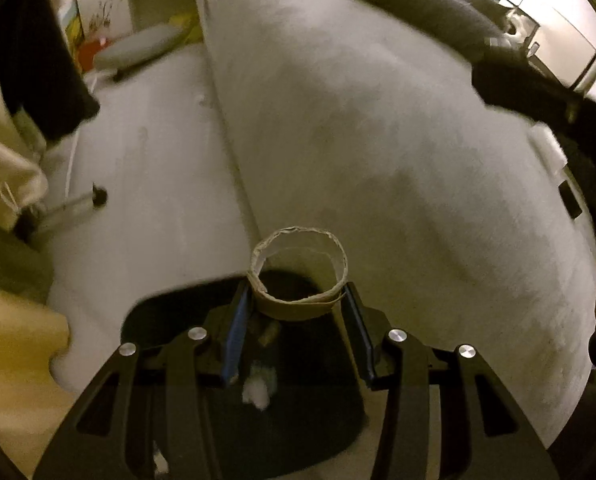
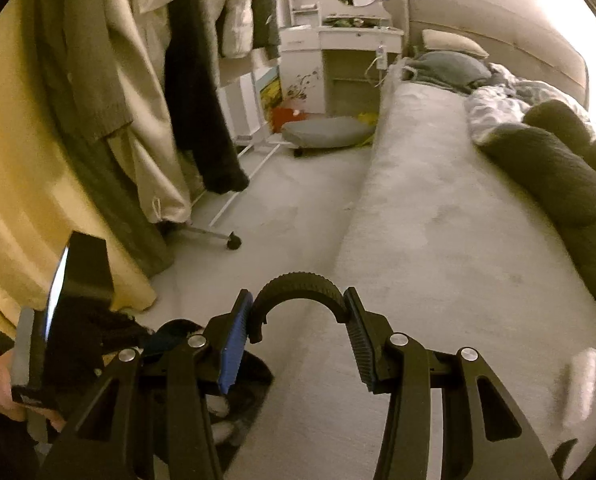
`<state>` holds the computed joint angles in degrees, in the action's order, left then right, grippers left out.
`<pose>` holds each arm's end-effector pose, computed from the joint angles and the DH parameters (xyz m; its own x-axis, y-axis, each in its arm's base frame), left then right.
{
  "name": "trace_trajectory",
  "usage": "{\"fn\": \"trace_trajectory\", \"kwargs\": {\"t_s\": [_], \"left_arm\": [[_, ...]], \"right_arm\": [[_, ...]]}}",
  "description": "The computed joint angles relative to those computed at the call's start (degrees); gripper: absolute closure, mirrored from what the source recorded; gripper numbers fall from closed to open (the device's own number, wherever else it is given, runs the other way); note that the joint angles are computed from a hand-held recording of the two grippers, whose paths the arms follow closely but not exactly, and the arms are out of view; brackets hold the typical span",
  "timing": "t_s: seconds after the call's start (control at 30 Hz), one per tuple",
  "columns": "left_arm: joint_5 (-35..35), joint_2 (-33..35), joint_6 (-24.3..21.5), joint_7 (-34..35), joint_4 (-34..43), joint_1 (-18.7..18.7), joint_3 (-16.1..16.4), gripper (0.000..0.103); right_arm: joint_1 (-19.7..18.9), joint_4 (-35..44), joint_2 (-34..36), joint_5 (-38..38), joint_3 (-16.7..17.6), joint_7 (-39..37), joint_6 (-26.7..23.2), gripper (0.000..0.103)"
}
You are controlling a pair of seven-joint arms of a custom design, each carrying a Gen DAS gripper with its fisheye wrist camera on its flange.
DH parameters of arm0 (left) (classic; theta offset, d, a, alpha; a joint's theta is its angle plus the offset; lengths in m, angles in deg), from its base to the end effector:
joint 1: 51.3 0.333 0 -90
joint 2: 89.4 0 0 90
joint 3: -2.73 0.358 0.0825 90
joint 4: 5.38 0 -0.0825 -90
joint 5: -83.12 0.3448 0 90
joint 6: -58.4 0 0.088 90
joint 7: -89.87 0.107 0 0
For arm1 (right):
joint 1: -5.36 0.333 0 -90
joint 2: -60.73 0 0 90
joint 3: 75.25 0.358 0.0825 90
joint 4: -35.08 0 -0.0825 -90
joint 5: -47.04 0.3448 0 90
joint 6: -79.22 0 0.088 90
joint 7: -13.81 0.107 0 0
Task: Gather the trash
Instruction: 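Carry the black piece and tape core over the black bin, then open both tools to drop the black piece and tape core into the bin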
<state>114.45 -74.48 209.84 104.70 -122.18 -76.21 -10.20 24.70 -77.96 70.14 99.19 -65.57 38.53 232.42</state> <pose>0.4713 -0.3714 0.4204 0.1907 -0.9656 0.1769 -0.8829 -0.2475 -0.3990 0.5381 0.2643 0.5011 0.8135 -0.5726 -0.1022 -0.4649 -0.5345 -0.7059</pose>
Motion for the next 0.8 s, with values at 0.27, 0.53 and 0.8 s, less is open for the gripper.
{"fn": "trace_trajectory", "kwargs": {"t_s": [0.27,0.53,0.8], "left_arm": [[-12.75,-1.19,2.11,7.68,-6.28,3.33,-3.57,0.054],[-25.36,-2.99,2.69,16.73,-12.59,5.58,-5.87,0.054],[-30.45,-7.12,5.88,19.11,-19.03,5.57,-5.34,0.027]], "right_arm": [[2.81,0.27,2.23,-8.62,0.34,7.65,-1.42,0.056],[4.38,1.9,4.77,-16.29,0.67,14.98,-4.81,0.056],[6.62,2.34,7.08,-22.45,1.17,19.37,-6.1,0.056]]}}
